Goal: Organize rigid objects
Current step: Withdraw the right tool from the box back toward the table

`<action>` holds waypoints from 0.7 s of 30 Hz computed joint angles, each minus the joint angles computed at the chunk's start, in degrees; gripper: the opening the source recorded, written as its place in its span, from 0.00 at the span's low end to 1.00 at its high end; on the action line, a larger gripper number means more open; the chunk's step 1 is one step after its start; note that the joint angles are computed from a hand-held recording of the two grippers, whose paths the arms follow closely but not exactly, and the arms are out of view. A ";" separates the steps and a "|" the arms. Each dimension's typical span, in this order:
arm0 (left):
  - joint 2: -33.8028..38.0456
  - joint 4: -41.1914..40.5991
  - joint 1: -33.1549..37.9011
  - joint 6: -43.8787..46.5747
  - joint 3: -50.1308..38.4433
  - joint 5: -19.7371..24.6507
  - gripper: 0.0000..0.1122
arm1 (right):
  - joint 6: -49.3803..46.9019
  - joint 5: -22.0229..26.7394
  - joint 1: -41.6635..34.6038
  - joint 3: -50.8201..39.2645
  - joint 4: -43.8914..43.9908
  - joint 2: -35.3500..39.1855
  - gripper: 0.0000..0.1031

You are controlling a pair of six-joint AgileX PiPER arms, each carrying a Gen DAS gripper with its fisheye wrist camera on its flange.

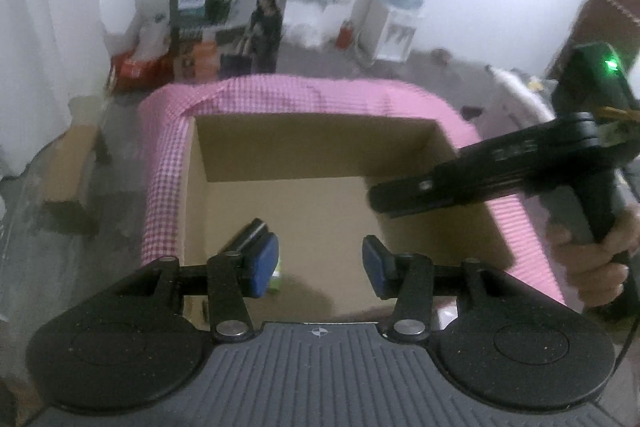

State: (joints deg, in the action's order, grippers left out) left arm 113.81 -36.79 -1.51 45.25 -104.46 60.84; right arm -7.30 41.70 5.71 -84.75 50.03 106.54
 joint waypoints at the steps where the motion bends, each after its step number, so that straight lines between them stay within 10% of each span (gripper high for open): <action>1: -1.43 -1.38 0.35 1.80 2.52 -0.90 0.41 | -2.40 -1.76 0.06 4.34 2.07 -3.60 0.32; 9: -10.09 -12.90 2.57 16.09 20.21 -4.52 0.41 | -13.29 -13.01 2.42 34.01 13.83 -31.25 0.32; 21: -12.30 -15.78 -7.18 28.10 35.89 -8.81 0.41 | 24.16 -27.38 12.33 62.84 -8.62 -58.77 0.32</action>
State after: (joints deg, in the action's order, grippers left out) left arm 101.51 -52.57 -8.69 73.35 -68.57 52.03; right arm 16.86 14.32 18.04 -21.91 41.42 47.78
